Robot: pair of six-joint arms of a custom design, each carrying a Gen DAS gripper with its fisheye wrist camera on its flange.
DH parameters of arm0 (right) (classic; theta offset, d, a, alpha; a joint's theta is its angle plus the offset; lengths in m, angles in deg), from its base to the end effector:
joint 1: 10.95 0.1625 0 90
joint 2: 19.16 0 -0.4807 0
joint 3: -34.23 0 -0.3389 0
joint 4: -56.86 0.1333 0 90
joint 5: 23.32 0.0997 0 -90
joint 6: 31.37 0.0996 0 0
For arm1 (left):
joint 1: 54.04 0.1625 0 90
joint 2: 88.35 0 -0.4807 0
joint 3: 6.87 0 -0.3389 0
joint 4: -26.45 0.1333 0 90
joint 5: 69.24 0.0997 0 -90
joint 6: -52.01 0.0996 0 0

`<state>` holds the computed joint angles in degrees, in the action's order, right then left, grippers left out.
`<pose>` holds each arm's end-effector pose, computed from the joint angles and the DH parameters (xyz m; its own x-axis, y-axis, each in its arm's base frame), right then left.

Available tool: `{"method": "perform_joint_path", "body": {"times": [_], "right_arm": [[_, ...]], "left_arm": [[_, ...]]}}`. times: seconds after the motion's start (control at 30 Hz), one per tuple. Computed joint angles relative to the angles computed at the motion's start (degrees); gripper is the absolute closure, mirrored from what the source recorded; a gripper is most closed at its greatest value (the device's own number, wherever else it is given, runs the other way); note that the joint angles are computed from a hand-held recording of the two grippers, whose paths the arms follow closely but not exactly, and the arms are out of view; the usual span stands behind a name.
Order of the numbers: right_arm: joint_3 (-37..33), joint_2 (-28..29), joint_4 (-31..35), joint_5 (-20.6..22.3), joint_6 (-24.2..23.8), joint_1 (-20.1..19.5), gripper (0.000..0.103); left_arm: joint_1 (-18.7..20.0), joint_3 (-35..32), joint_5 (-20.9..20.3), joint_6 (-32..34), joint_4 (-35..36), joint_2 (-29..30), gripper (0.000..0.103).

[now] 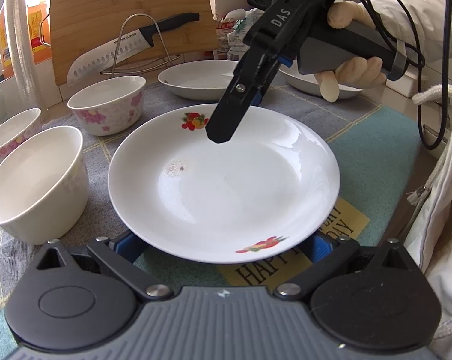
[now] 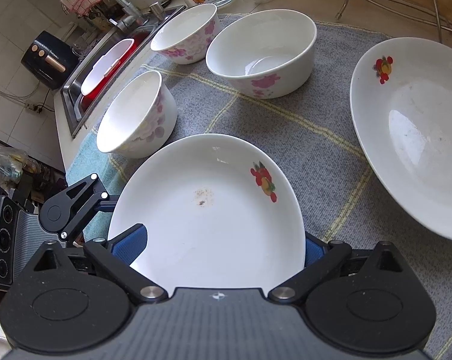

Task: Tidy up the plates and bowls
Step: 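Lift the large plate and carry it toward the stained plate with the right gripper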

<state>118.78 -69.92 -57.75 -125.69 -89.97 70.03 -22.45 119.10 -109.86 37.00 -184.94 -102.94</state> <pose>0.0058 -0.6779 0.2344 -0.6375 -0.7700 -0.0260 -0.7474 0.6099 0.2636 -0.2748 -0.4143 -0.0785 -0.6552 0.3353 -0.6770 0.6928 0.6240 -0.3615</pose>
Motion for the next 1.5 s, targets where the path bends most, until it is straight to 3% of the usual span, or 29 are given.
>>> {"method": "perform_joint_path", "body": {"times": [0.67, 1.5], "right_arm": [[1.0, -0.5, -0.8, -0.5, -0.8, 0.2, 0.000], [0.1, -5.1, 0.3, 3.3, -3.0, -1.3, 0.000]], "left_arm": [[0.5, -0.7, -1.3, 0.0, 4.9, -2.0, 0.001], [-0.3, -7.5, -2.9, 1.2, 14.7, -4.5, 0.001]]}}
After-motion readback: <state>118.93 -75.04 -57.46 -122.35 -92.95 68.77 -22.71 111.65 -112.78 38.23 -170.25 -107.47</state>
